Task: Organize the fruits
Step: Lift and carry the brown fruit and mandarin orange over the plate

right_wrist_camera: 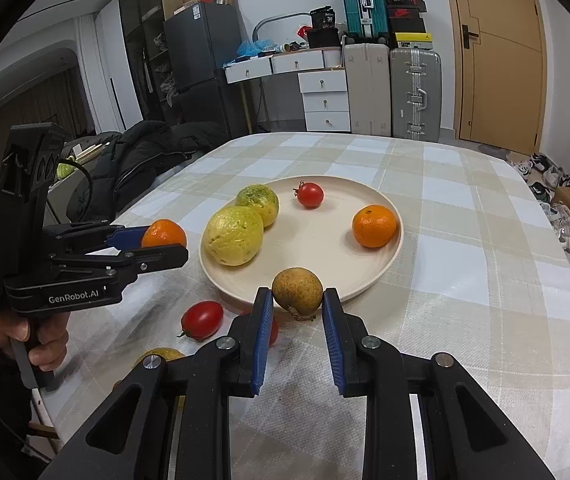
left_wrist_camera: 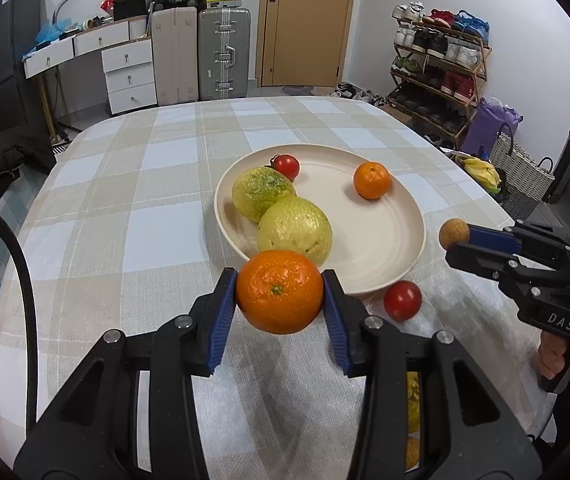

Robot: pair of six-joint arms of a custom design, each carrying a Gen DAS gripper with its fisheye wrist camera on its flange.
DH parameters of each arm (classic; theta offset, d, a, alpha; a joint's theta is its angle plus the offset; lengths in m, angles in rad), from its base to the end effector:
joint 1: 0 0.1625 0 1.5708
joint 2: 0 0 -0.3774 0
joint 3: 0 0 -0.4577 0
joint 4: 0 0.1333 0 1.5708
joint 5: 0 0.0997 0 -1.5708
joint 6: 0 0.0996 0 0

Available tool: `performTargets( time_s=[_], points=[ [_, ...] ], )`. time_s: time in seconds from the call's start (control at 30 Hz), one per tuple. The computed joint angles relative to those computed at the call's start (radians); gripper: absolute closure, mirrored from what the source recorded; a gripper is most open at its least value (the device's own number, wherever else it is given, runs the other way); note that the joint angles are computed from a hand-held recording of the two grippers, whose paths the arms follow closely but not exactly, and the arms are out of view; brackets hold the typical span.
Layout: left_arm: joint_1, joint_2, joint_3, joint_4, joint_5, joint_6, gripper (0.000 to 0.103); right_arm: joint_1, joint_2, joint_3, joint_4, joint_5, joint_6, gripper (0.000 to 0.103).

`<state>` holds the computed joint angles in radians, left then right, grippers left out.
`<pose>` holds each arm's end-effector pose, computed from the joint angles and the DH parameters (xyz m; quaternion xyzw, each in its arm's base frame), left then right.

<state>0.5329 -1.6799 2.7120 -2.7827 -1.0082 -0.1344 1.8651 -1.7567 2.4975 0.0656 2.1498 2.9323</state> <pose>-0.1696 -0.3165 0.0797 0.3953 0.8717 -0.2248 0.1826 0.1490 -0.2200 0.0953 0.1184 -0.8877 0.3684 0.2495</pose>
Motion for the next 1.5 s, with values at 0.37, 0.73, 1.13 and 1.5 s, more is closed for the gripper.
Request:
performTargets(
  time_s=[0.37, 0.73, 1.13, 1.5],
  points=[
    [0.040, 0.158, -0.073, -0.117, 0.012, 0.051, 0.064, -0.041, 0.015, -0.014, -0.009, -0.028, -0.010, 0.077],
    [0.051, 0.281, -0.131, -0.173, -0.005, 0.072, 0.064, -0.052, 0.051, -0.045, -0.006, -0.012, -0.009, 0.077],
    [0.068, 0.378, -0.186, -0.221, 0.010, 0.093, 0.064, -0.122, 0.042, -0.054, -0.014, -0.029, -0.024, 0.077],
    [0.056, 0.412, -0.179, -0.300, 0.042, 0.108, 0.064, -0.171, 0.053, -0.067, -0.024, -0.065, -0.020, 0.077]
  ],
)
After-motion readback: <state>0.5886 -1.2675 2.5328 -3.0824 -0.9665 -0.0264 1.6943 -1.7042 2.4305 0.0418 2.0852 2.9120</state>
